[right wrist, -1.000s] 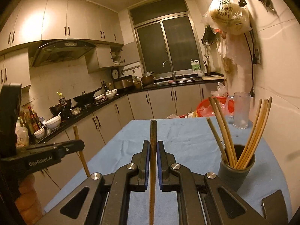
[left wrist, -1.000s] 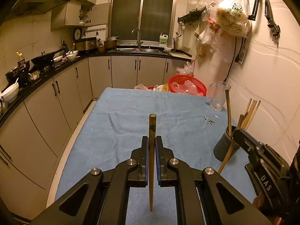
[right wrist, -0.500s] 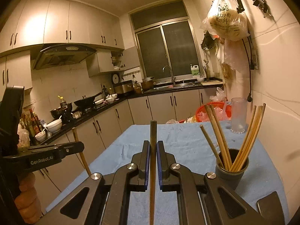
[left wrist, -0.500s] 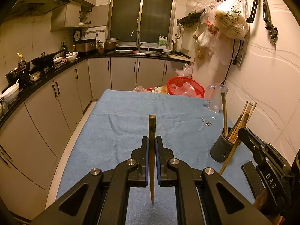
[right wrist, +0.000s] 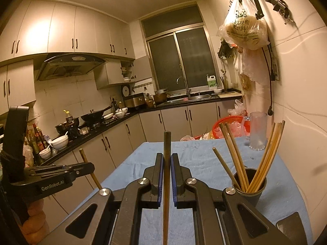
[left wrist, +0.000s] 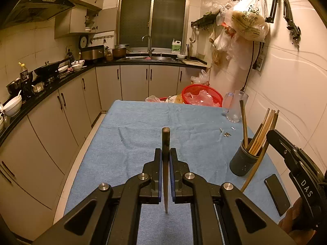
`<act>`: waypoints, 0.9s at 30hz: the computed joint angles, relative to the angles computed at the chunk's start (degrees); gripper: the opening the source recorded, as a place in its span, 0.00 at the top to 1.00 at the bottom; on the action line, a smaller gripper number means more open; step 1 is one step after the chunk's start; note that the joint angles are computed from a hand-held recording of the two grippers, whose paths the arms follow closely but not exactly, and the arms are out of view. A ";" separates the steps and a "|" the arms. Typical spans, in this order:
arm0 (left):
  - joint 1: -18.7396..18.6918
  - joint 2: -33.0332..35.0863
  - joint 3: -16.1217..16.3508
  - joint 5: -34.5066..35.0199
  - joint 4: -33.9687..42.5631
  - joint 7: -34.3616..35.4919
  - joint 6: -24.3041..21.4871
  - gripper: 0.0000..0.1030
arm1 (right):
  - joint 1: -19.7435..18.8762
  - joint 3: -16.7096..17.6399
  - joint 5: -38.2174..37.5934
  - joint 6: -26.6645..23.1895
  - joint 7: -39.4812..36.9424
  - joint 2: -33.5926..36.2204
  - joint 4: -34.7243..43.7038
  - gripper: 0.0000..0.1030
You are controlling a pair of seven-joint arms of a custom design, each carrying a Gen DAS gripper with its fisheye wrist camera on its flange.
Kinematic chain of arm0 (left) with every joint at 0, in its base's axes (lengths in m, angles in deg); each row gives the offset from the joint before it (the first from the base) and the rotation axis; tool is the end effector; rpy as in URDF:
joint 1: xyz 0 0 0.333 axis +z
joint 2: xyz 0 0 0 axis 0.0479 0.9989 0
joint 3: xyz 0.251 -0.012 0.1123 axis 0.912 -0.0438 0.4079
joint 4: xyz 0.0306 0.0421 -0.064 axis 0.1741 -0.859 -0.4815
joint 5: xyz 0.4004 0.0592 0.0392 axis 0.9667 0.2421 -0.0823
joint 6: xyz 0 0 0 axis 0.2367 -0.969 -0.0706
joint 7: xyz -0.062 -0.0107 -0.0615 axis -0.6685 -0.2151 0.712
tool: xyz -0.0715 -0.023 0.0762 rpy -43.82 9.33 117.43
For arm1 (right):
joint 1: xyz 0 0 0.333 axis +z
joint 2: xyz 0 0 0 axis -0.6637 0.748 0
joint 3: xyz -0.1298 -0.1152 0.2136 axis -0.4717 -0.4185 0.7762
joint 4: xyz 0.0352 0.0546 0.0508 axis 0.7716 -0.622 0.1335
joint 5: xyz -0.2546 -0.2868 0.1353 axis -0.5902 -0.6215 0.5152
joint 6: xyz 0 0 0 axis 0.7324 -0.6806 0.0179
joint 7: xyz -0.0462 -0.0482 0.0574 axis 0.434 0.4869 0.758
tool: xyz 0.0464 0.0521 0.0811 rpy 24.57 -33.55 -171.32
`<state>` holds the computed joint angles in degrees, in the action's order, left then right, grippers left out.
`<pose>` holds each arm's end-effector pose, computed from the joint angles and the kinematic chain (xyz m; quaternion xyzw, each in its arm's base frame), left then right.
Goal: Organize utensils
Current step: 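Lift both held chopsticks upright and carry them over the black cup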
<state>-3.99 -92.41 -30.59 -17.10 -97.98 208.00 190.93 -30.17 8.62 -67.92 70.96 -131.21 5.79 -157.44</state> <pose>0.4931 -0.0307 0.5773 -0.4821 0.7448 -0.4108 0.2098 0.3736 0.2846 0.5429 -0.4718 0.6357 -0.3960 0.4653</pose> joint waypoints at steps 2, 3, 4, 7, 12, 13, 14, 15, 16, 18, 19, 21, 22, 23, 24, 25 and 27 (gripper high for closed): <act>-0.02 -0.09 0.01 0.04 -0.06 0.07 0.10 0.93 | 0.05 -0.02 0.00 0.02 0.05 -0.17 -0.08 0.93; -0.03 -0.09 0.02 0.05 -0.06 0.06 0.10 0.93 | 0.04 0.00 -0.02 0.00 0.15 -0.25 -0.07 0.93; 0.00 -0.13 0.00 0.09 -0.09 -0.04 0.18 0.93 | 0.04 0.01 0.01 -0.01 0.13 -0.25 -0.02 0.93; 0.04 -0.26 -0.01 0.27 -0.20 -0.14 0.28 0.93 | 0.08 0.09 0.23 -0.18 0.21 -0.46 -0.14 0.93; -0.08 -0.47 0.14 0.42 -0.26 -0.02 0.24 0.93 | 0.06 0.16 0.28 0.08 0.52 -1.04 -0.46 0.93; -0.12 -0.60 0.14 0.40 -0.35 0.07 0.35 0.93 | 0.08 0.25 0.34 -0.02 0.55 -1.30 -0.59 0.93; -0.13 -0.80 0.07 0.42 -0.52 0.06 0.50 0.93 | 0.09 0.35 0.39 -0.13 0.58 -1.63 -0.73 0.93; -0.17 -1.01 0.02 0.45 -0.68 0.03 0.60 0.93 | 0.13 0.38 0.47 -0.15 0.59 -2.06 -0.98 0.93; -0.25 -1.20 0.06 0.46 -0.81 0.09 0.64 0.93 | 0.10 0.50 0.46 -0.16 0.81 -2.53 -1.30 0.93; -0.33 -1.52 0.13 0.53 -0.98 0.14 0.74 0.93 | 0.02 0.60 0.59 -0.09 0.97 -3.39 -1.82 0.93; -0.35 -1.69 0.13 0.62 -1.07 0.13 0.76 0.93 | 0.07 0.62 0.85 -0.08 0.88 -3.92 -2.12 0.93; -0.45 -2.07 0.24 0.71 -1.25 0.23 0.74 0.93 | -0.05 0.62 1.32 0.12 0.88 -5.03 -2.75 0.93; -0.50 -2.27 0.20 0.80 -1.32 0.16 0.72 0.93 | -0.15 0.70 1.54 0.20 0.81 -5.57 -3.05 0.93; -0.58 -2.52 0.22 0.84 -1.46 0.20 0.72 0.93 | -0.30 0.79 1.78 0.27 0.63 -5.93 -3.21 0.93; -0.63 -2.67 0.25 0.92 -1.50 0.21 0.65 0.93 | -0.41 0.88 2.08 0.25 0.51 -6.53 -3.56 0.93; -0.70 -2.80 0.34 0.97 -1.55 0.29 0.58 0.93 | -0.55 0.98 2.36 0.27 0.58 -7.22 -3.95 0.93; -0.80 -3.09 0.37 1.15 -1.64 0.41 0.53 0.93 | -0.83 1.34 3.00 0.33 0.49 -8.39 -4.55 0.93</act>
<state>-4.79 -95.50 -30.22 -15.95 -99.62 208.41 191.46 -30.99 9.96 -64.92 71.29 -130.71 -2.59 -161.99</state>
